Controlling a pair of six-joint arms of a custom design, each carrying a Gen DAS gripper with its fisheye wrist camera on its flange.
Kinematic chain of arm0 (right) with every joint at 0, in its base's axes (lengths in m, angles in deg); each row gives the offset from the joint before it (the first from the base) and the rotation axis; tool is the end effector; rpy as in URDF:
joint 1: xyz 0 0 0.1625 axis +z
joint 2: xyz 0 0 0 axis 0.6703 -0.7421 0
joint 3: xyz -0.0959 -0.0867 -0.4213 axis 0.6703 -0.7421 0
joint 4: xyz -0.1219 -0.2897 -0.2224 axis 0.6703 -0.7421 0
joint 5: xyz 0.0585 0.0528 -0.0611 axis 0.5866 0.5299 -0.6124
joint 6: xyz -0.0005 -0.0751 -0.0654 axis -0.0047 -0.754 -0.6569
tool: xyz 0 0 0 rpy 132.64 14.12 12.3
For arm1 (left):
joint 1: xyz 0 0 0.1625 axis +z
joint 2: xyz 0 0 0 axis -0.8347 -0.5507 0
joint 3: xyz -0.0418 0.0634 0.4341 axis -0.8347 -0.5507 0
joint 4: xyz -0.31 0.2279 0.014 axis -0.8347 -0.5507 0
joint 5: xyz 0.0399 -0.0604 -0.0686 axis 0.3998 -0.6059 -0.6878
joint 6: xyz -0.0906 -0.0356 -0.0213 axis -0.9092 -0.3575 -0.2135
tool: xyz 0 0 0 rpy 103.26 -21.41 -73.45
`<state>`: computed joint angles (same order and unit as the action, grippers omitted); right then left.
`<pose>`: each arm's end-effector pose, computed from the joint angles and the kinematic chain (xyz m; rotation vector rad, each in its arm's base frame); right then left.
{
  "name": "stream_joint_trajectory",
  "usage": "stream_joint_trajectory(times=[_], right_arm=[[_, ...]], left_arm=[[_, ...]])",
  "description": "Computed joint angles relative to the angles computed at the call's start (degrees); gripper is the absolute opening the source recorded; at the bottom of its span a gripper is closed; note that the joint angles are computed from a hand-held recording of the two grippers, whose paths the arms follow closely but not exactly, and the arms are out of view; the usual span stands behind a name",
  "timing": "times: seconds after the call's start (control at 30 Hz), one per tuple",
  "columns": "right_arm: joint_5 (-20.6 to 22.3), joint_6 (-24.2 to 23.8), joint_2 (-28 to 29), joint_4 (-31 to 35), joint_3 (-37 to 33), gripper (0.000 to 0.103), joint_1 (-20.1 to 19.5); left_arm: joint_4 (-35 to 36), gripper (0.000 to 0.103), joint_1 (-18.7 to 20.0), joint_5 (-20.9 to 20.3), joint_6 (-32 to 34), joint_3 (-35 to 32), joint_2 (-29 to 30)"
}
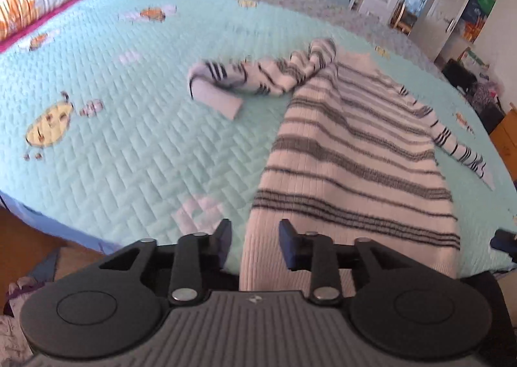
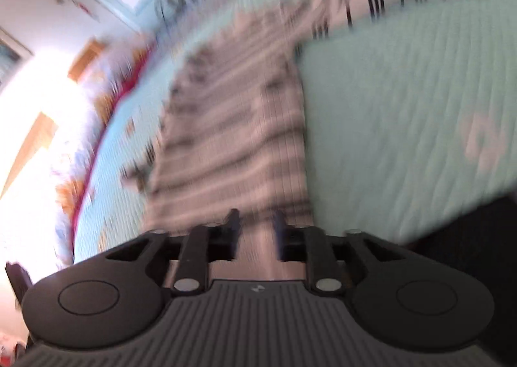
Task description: Fold clothes
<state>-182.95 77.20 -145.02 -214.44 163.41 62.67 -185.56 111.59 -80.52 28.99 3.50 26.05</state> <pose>0.1882 -0.4248 0.3143 -0.5830 -2.4264 1.4451 -0.2578 -0.6783 0.3026 0.8403 2.5830 -0.6126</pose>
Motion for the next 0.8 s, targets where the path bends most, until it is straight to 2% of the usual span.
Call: stream_joint_trajectory(times=[0.07,0.2,0.27,0.33,0.4,0.47,0.5,0.57,0.7,0.8], right_arm=[[-2.03,-3.92,0.57,-2.44,-1.95,0.051,0.17],[-2.78,-7.92,1.30,-1.35,-7.89,0.051,-2.36],[0.38,-8.93,2.09,-0.60,-10.30,0.051,-3.88],[2.81,-8.60,3.44,0.45,-11.98,0.052,-5.02],[4.92,-7.41,4.81,2.12,-13.41,0.054,-6.02],[7.18,-5.27,5.60,3.19,-13.10,0.054,-6.63],[8.07,-4.40,5.90,3.08,-12.55,0.054,-6.80],[8.19,-2.59,6.22,2.86,-11.03,0.054,-6.91],[6.95,1.45,6.10,4.60,-9.04,0.054,-7.18],[4.53,1.66,6.93,6.02,-9.56,0.054,-6.64]], left_arm=[[-2.05,0.038,-0.50,-0.12,2.39,-1.20,0.49],[-4.62,0.048,-1.72,0.07,6.77,-6.18,4.59],[-6.18,0.050,-2.12,0.51,10.23,-10.40,8.52],[-7.78,0.059,-2.43,1.54,14.47,-15.32,12.98],[-7.52,0.068,-2.05,4.23,18.69,-21.50,18.04],[-5.24,0.069,-1.32,7.29,20.02,-28.68,23.09],[-1.88,0.069,-0.27,7.36,17.09,-32.42,24.80],[4.10,0.068,1.83,5.91,6.07,-36.74,26.24],[8.68,0.068,6.83,-2.92,-16.85,-37.22,24.99],[9.12,0.068,9.95,-11.00,-30.19,-36.17,24.71]])
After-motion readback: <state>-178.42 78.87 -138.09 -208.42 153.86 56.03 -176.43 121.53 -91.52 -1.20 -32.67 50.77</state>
